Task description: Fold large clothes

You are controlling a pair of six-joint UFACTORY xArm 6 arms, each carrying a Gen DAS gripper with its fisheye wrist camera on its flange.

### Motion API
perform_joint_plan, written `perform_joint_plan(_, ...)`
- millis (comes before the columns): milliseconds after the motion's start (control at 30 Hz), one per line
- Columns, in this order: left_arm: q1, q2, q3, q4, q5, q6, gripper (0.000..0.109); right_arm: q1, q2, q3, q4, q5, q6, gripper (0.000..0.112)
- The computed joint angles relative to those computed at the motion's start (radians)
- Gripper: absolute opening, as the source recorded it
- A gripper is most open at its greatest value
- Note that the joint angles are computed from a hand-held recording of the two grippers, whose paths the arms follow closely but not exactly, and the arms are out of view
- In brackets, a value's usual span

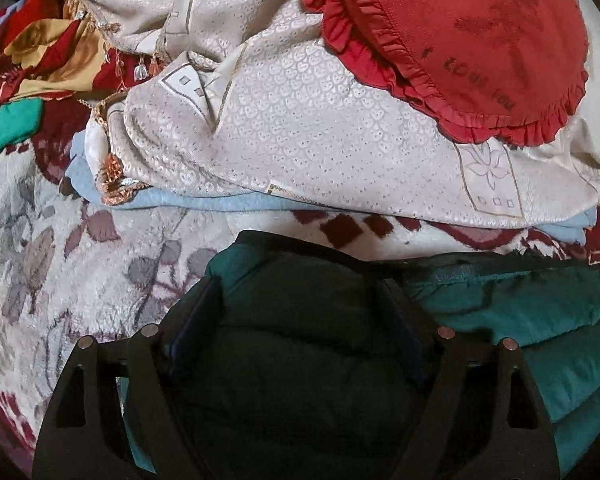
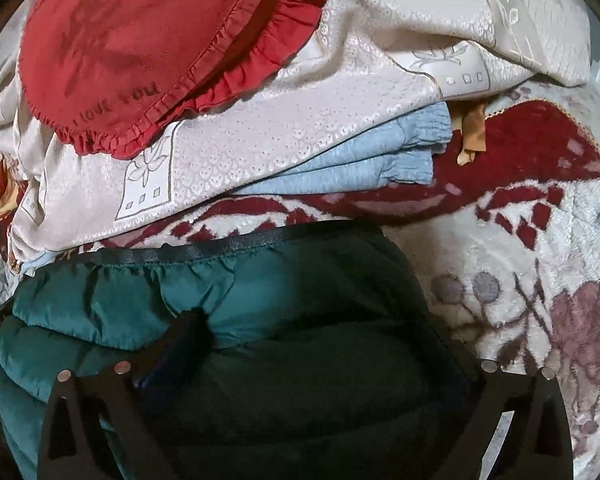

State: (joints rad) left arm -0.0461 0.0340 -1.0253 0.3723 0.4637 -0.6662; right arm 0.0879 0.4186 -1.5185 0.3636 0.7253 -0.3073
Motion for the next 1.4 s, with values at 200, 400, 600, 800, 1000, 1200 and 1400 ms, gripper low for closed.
perform_joint_plan(200, 0.019, -0.076, 0.054, -0.013, -0.096, -0.029, 0.081, -0.031, 0.032, -0.057, 0.108, 0.084, -0.073, 0.103)
perform_joint_plan(400, -0.054, -0.323, 0.241, -0.143, -0.276, 0.129, 0.082, -0.034, -0.218, 0.189, 0.266, -0.154, -0.207, 0.096)
perform_joint_plan(600, -0.165, -0.416, 0.348, 0.03, -0.089, -0.088, 0.082, 0.018, -0.591, 0.549, 0.538, -0.254, -0.576, 0.096)
perform_joint_plan(800, -0.204, -0.357, 0.316, 0.283, 0.013, -0.302, 0.103, 0.034, -0.525, 0.55, 0.297, -0.097, -0.356, 0.102)
perform_joint_plan(1000, -0.149, -0.364, 0.368, 0.176, -0.113, -0.298, 0.103, 0.05, -0.492, 0.545, 0.247, -0.127, -0.303, 0.103)
perform_joint_plan(1200, -0.175, -0.355, 0.335, 0.149, -0.034, -0.268, 0.103, 0.052, -0.493, 0.554, 0.249, -0.147, -0.319, 0.103)
perform_joint_plan(1400, -0.195, -0.376, 0.321, 0.139, 0.031, -0.232, 0.103, 0.069, -0.502, 0.56, 0.187, -0.173, -0.299, 0.103)
